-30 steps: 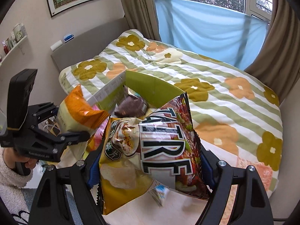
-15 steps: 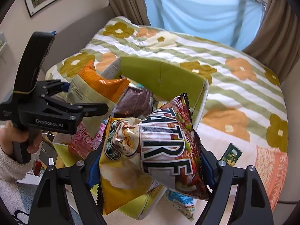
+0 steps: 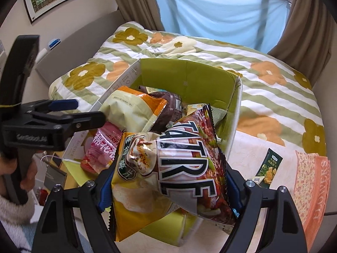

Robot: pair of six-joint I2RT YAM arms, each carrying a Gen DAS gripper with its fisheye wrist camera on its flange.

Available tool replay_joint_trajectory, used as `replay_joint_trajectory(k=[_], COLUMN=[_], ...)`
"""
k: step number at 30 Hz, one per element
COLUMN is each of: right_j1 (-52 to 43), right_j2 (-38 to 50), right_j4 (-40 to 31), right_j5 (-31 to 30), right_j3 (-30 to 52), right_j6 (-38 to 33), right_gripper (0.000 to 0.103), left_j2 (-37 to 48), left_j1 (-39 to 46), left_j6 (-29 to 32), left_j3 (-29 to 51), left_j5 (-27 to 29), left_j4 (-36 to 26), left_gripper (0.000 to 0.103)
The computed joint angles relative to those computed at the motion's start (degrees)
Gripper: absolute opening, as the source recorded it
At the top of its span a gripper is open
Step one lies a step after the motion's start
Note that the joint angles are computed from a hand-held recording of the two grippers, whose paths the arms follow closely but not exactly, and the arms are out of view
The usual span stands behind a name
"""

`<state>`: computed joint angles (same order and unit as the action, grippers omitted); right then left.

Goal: Organize snacks
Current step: 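Carry both bags over the box and open both grippers to drop them, then move both grippers back toward the blue-white bag and white pastry box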

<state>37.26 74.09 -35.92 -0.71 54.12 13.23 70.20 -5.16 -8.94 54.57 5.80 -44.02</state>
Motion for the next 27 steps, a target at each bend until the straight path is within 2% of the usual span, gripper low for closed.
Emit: replay_joint_trajectory(k=[4, 8, 9, 13, 20, 23, 27], right_j1=[0.97, 3.3, 3.96, 6.03, 10.59, 12.02, 12.9], right_j2=[0.11, -1.55, -2.46, -5.6, -7.87, -13.29, -20.33], right_j4=[2.29, 5.84, 7.27, 9.77, 4.65, 2.94, -3.12], right_j5=[0.4, 3.68, 4.63, 7.38, 11.52, 14.41, 19.32], right_j3=[-1.03, -3.31, -4.38, -7.22, -7.11, -8.97, -9.99], right_j6=[2.59, 4.19, 4.53, 6.85, 12.26, 15.87, 19.84], right_gripper=[0.083, 0.092, 0.101, 0.103, 0.103, 0.103, 0.103], left_j2=[-2.92, -5.63, -5.93, -8.06, -11.38, -12.55, -13.13], left_j1=[0.46, 1.17, 1.25, 1.32, -0.28, -3.06, -7.91], left_j6=[0.22, 1.03, 1.07, 0.97, 1.2, 0.68, -1.02], left_j3=[-0.97, -2.28, -2.44, -3.78, -5.59, -5.31, -5.32], left_j5=[-0.28, -0.21, -0.2, 0.74, 1.51, 1.15, 1.04], left_j4=[-1.25, -1.68, -1.86, -3.15, -4.2, -4.32, -2.71], left_gripper=[0.102, 0.102, 0.102, 0.102, 0.102, 0.102, 0.102])
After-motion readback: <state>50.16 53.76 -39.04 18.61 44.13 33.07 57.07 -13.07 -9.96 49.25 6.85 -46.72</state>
